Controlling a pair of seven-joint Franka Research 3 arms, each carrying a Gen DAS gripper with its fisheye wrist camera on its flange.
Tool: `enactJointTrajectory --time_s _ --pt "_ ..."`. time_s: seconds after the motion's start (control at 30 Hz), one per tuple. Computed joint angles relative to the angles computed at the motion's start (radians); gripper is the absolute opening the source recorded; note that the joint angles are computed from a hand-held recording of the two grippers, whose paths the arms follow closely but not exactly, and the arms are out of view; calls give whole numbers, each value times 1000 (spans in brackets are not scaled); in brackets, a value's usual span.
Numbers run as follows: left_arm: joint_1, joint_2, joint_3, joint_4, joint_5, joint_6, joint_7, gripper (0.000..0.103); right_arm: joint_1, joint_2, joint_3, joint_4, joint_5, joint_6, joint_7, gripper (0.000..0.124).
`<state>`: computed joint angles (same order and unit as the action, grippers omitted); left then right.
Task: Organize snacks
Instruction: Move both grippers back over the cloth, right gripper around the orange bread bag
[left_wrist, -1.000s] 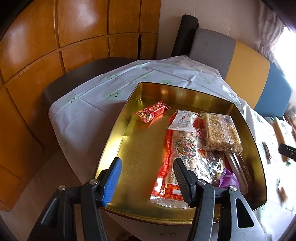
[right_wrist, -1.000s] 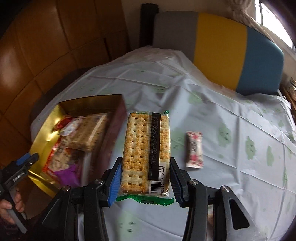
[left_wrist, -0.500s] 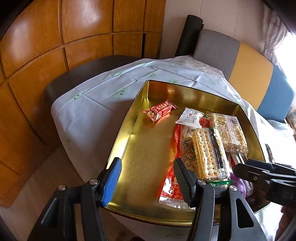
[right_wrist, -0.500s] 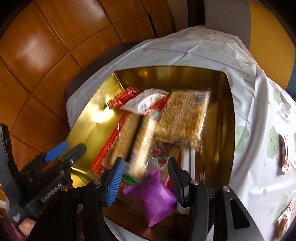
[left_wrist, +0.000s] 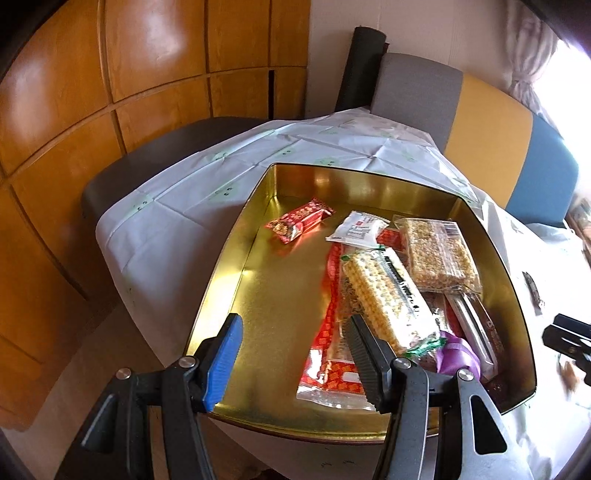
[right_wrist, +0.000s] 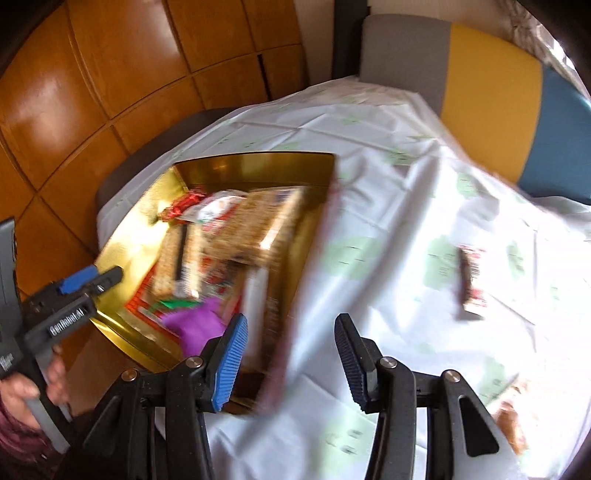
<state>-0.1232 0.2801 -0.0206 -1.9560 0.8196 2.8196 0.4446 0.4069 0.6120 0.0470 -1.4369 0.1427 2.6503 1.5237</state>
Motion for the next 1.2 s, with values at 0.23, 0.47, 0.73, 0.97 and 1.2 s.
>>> enactJointTrajectory --time_s 0.23,0.47,0.73,0.97,1.2 --pt "-13 -1 -8 8 20 8 30 59 -15 -122 -74 -179 -69 56 40 50" --pt "-30 0 -18 22 31 20 73 59 -67 -194 -124 -267 -163 42 96 65" --pt "-46 9 -40 38 -9 29 154 59 -111 -189 -200 -305 -197 50 351 65" --pt "-61 18 -49 31 -53 54 222 59 -224 -191 -98 -303 -25 30 285 69" --pt "-47 17 -67 13 -144 103 309 59 -179 -140 -103 -230 -120 -94 206 77"
